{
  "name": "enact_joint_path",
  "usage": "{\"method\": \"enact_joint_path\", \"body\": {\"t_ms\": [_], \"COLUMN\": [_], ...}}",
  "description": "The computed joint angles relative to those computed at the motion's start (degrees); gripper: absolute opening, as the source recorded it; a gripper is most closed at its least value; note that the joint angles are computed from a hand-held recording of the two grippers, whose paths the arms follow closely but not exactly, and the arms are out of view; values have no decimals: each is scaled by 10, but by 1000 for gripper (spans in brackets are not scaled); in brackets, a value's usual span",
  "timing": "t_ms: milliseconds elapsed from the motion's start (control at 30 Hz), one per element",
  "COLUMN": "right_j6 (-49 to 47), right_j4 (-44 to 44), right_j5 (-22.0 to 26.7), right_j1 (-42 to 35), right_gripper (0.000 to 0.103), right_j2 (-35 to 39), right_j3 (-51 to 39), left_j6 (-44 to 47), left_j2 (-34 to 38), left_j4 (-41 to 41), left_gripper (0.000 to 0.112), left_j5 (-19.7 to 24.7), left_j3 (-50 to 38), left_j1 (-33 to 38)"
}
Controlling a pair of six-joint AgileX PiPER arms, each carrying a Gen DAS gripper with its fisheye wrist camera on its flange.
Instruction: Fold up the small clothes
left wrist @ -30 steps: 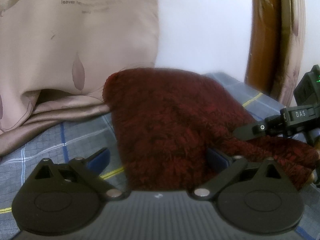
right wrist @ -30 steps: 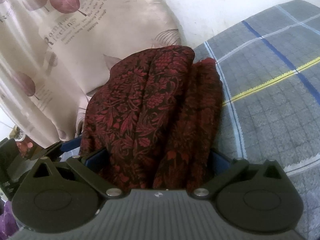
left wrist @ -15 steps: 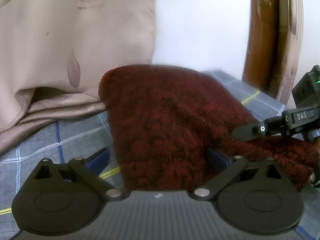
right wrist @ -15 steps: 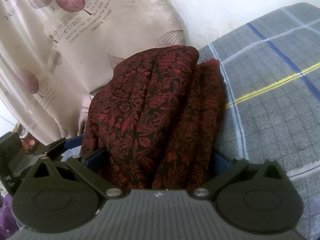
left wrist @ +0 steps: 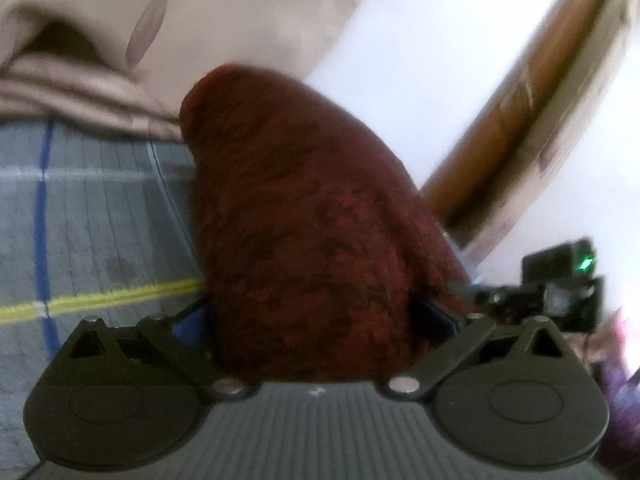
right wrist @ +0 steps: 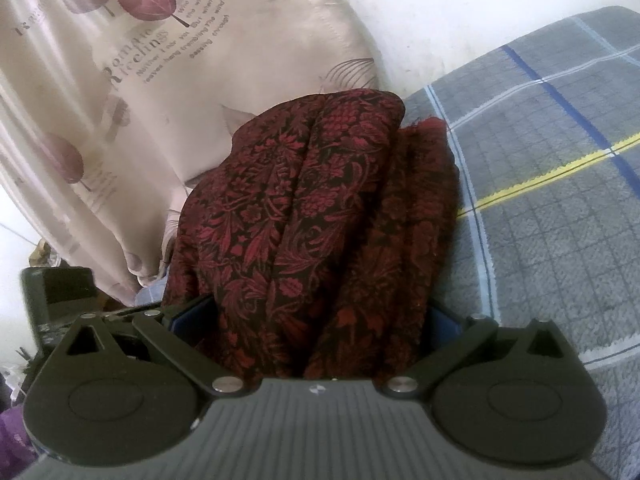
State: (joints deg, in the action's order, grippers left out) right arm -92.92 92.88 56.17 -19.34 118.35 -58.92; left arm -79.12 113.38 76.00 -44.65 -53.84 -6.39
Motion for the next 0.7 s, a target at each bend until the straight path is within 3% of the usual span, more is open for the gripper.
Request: {"method": "enact_joint_path", "body": {"t_ms": [67, 233, 467, 700], "right_j6": [-3, 9, 35, 23], "right_j4": [0, -16, -41, -27], "right_j5": [6, 16, 29, 57], "right_j1": [-3, -6, -5, -19], "right_gripper": [103, 103, 102, 75], "right_j2": [4, 10, 23, 40], "right_j3": [-1, -13, -43, -41], "left_j6": [-24, -87, -89, -32], "left_j2": [28, 78, 89, 58], "left_j4": [11, 67, 72, -9], "left_gripper": [103, 103, 103, 94], "left_j5": [-44, -101, -92, -59], "left_j3": [-14, -74, -96, -37], "left_j1": [18, 36, 24, 4]}}
